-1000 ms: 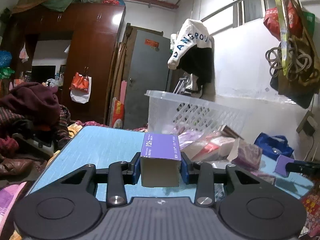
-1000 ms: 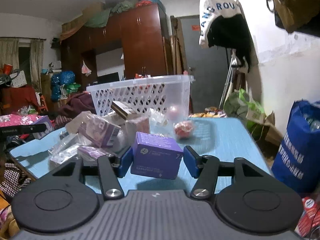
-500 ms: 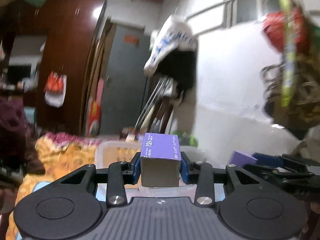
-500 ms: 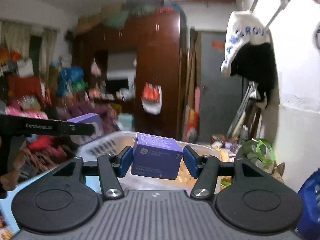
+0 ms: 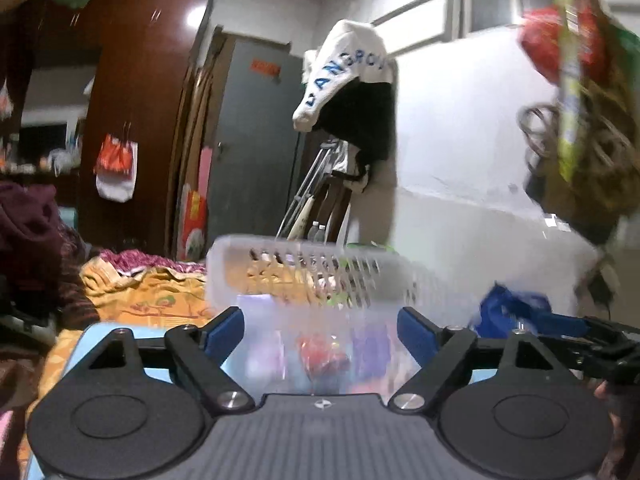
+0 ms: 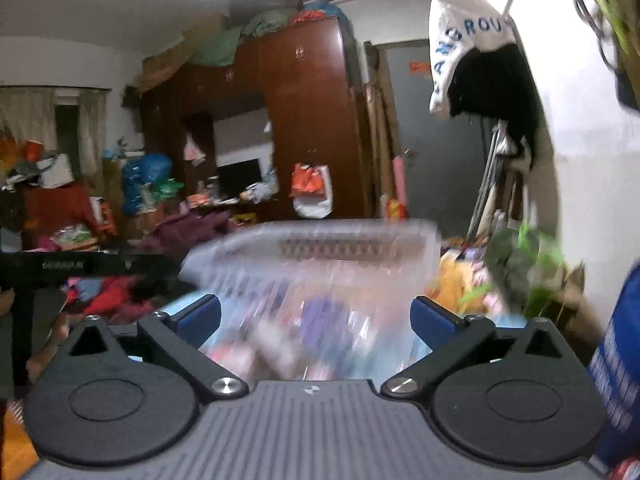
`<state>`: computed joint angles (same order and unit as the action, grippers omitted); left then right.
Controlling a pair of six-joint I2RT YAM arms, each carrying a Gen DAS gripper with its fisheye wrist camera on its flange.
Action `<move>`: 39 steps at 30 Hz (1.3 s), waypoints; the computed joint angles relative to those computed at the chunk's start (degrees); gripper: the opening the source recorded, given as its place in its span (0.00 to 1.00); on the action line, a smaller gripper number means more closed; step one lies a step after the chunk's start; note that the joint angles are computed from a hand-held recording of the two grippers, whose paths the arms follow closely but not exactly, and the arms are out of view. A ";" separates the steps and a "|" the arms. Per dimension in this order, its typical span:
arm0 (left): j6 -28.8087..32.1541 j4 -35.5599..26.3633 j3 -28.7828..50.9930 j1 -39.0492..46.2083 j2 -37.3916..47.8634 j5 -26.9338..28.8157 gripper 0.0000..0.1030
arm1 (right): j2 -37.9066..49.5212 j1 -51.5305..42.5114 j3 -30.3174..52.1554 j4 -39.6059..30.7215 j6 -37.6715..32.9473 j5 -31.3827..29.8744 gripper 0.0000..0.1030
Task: Organize objects
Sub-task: 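Grasp the clear-wrapped QR-code box with the left tool while the right grasps a barcoded purple package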
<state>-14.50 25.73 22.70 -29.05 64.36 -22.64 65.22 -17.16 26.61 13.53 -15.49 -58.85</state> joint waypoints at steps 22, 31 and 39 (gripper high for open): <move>-8.06 27.86 -20.30 -19.07 13.23 -15.89 0.84 | 0.47 -2.76 -12.35 -6.04 -20.47 -3.27 0.56; -8.49 29.58 -18.54 -22.46 17.71 -22.11 0.84 | 2.86 -8.12 -12.28 -3.72 -21.16 -4.29 0.55; -9.12 31.27 -16.62 -25.51 21.97 -26.85 0.66 | 4.40 -6.47 -13.51 2.19 -16.71 -3.13 0.66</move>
